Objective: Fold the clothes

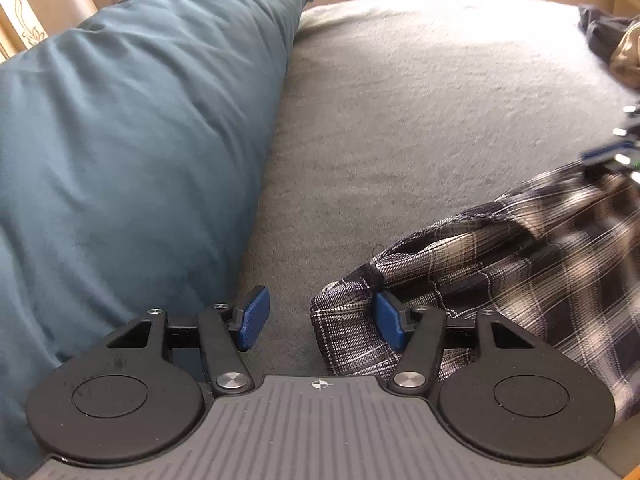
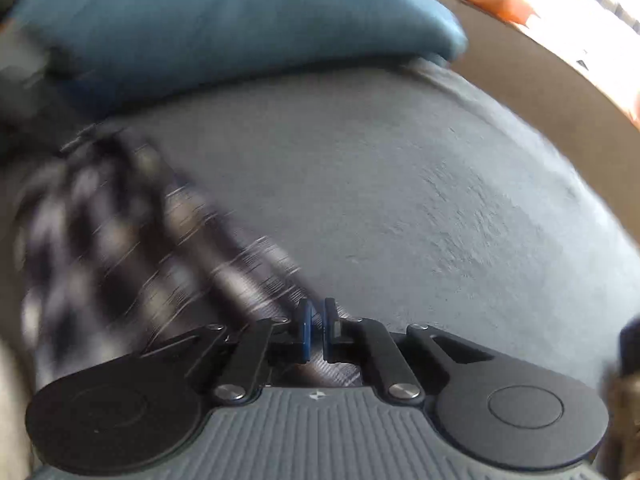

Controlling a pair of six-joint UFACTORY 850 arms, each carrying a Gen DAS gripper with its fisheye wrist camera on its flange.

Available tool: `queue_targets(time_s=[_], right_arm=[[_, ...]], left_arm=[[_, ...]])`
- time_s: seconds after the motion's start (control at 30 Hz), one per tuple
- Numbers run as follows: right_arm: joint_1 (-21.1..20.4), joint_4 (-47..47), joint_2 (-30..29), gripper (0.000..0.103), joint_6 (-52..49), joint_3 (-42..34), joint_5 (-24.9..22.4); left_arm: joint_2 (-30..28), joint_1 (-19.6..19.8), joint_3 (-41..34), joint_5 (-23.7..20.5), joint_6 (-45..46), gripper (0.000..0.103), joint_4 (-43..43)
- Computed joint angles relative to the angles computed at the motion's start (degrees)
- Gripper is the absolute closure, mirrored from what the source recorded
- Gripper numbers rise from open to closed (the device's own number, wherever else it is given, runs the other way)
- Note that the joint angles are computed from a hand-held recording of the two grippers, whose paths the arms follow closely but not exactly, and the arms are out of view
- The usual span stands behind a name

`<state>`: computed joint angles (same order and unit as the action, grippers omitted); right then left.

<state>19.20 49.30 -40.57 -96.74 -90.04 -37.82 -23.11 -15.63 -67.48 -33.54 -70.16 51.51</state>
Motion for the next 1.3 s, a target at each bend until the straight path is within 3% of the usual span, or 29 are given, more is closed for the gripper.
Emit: queue_targets(time_s=[0.07,0.17,0.27,0.33,0.4,0.5,0.73,0.93,1.03,1.13,1.17,1.2,1.27,1.3], right_arm=[[0.3,-1.6,-2.2,0.099,7.2,-3.0,0.1],[0.1,1.0,-1.7,0.099,7.1,-3.3,-0.7],[-1.6,3.5,0.4,0.098,4.8,-3.1,-10.1],[-1.6,0.3,2.1,0.098,3.5,-1.4,-13.5],[-0.9,-2.4,3.4,0.098,1.9,1.6,-12.1],[0.6,-1.9,3.1,0.098,3.9,4.5,-4.1],[-2.0,7.3,-4.5,0.098,33.3,-2.8,-9.1],[-6.9,22.7,0.1,0.087,35.7,3.1,-9.1],[-10.2,20.7,4.0,0.087,34.8,5.3,-8.2],[-14.3,10.4,10.9,0.087,35.2,10.0,-3.1],[-15.8,4.9,13.1,0.084,37.2,11.4,-1.1],[-17.4,-0.7,15.2,0.072,39.4,12.7,0.7],[-21.1,-12.3,18.6,0.06,44.8,15.0,1.7],[-22.8,-17.4,20.6,0.06,45.9,17.0,2.7]], left_arm=[[0.5,0.1,0.5,0.7,-0.6,0.045,0.7],[1.1,0.1,1.2,1.2,-2.2,0.045,2.5],[1.7,-0.2,2.0,1.3,-4.1,0.045,4.4],[1.9,-0.1,2.2,1.7,-5.0,0.045,4.5],[1.4,0.3,2.0,2.1,-5.2,0.045,3.9],[1.6,1.0,1.8,3.2,-4.5,0.045,2.0],[3.3,0.4,2.9,1.4,-3.4,0.045,2.8],[3.3,-2.4,1.1,-2.1,-7.4,0.045,8.8],[1.5,-3.9,-1.5,-0.6,-7.7,0.045,10.3],[-2.4,-5.4,-5.9,2.7,-5.3,0.045,7.6],[-3.7,-5.8,-7.4,3.9,-4.3,0.045,6.6],[-5.2,-6.3,-9.0,4.8,-3.1,0.045,5.6],[-8.2,-7.3,-12.3,5.9,-0.7,0.045,3.7],[-9.6,-7.8,-13.8,6.2,0.5,0.045,2.7]])
